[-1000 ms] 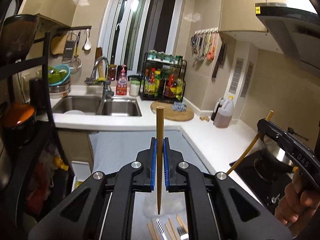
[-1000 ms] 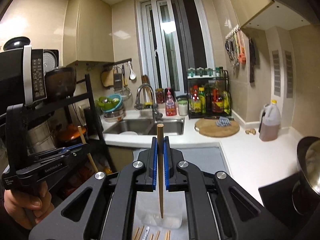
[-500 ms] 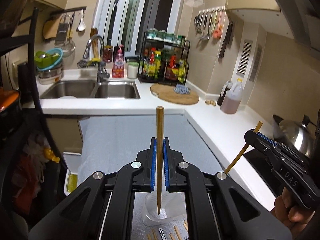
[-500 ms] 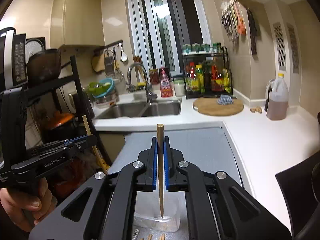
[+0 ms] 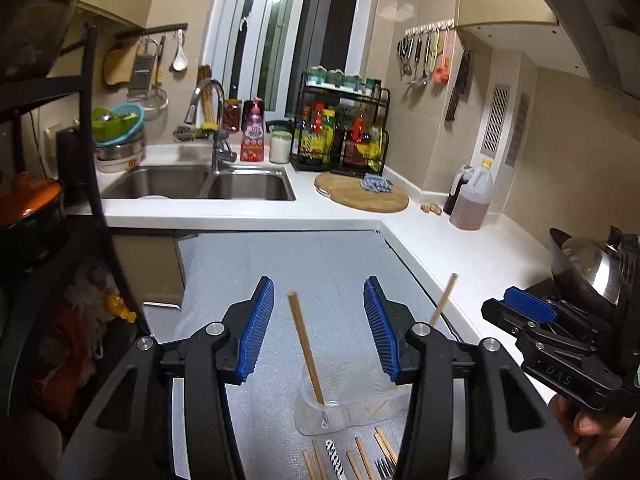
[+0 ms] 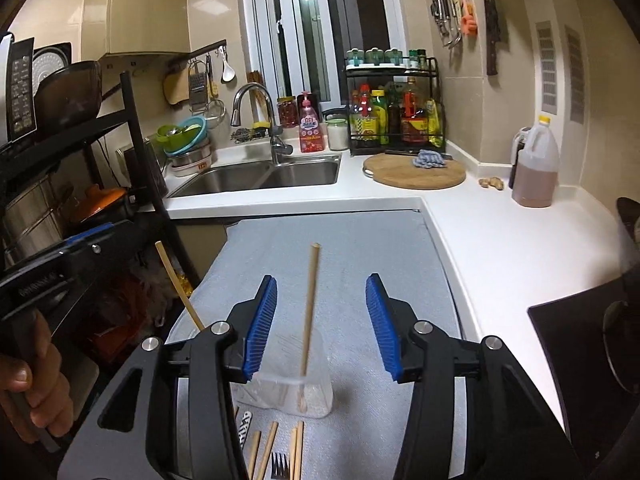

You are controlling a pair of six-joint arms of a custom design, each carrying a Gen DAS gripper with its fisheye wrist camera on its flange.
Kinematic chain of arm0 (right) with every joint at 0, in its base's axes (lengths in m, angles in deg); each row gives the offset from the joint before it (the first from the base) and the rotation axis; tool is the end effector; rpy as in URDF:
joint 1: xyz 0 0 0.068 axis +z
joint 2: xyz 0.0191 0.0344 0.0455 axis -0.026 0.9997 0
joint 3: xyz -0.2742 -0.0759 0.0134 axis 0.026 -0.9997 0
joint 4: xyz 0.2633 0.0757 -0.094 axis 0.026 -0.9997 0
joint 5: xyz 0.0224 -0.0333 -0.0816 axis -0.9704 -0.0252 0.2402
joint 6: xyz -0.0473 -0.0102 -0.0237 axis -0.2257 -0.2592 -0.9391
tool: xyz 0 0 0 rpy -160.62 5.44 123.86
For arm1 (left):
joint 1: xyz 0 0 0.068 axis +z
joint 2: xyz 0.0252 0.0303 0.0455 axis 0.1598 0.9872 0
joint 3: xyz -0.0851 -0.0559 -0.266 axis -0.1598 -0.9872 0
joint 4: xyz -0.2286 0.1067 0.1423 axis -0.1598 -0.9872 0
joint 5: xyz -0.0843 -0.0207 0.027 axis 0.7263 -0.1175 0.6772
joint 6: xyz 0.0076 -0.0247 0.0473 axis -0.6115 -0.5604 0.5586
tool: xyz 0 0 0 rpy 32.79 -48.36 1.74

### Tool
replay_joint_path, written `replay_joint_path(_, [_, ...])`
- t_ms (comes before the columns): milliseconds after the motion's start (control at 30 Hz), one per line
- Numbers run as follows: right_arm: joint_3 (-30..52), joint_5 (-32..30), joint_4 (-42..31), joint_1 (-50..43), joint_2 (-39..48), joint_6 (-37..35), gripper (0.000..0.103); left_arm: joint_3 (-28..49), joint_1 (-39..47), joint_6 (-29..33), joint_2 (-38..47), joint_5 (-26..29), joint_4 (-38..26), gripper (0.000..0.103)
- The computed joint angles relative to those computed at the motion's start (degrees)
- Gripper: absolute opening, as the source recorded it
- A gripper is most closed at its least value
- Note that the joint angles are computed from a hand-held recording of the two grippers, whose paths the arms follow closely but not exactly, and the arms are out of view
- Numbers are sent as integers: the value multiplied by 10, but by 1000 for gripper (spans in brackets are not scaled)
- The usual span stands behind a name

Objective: Organize utensils
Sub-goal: 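Open the right tool over the container while the left tool releases its chopstick inside, then move both open tools back down to the remaining chopsticks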

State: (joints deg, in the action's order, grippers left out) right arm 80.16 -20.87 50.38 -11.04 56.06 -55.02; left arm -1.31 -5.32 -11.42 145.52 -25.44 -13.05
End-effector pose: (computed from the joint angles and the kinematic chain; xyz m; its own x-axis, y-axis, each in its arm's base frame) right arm 0.2499 -0.0380 0.3188 -0.4756 0.1738 -0.8623 0.1169 0.9841 0.1338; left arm 0.2965 -0.0863 0.3394 -0.4582 0.0862 -0.8846 0.4524 0.8793 -0.1487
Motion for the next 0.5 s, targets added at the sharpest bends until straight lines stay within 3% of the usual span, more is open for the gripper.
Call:
replay_joint_path(200, [-62,24,-48,8,-143,-15,47,-68,3,17,-123,-8,-28,46])
replay_joint_path(333, [-110,37,-100,28,-258,-10,45,-130,20,31,-212,8,-56,38])
replay_joint_path(433, [-149,53,-151,59,-344,-3,31,-175,41,39,-264,29,-75,29])
replay_joint_path(500, [-172,62,-187,84,-394,11,14,-215,63,49,-306,47,-91,23])
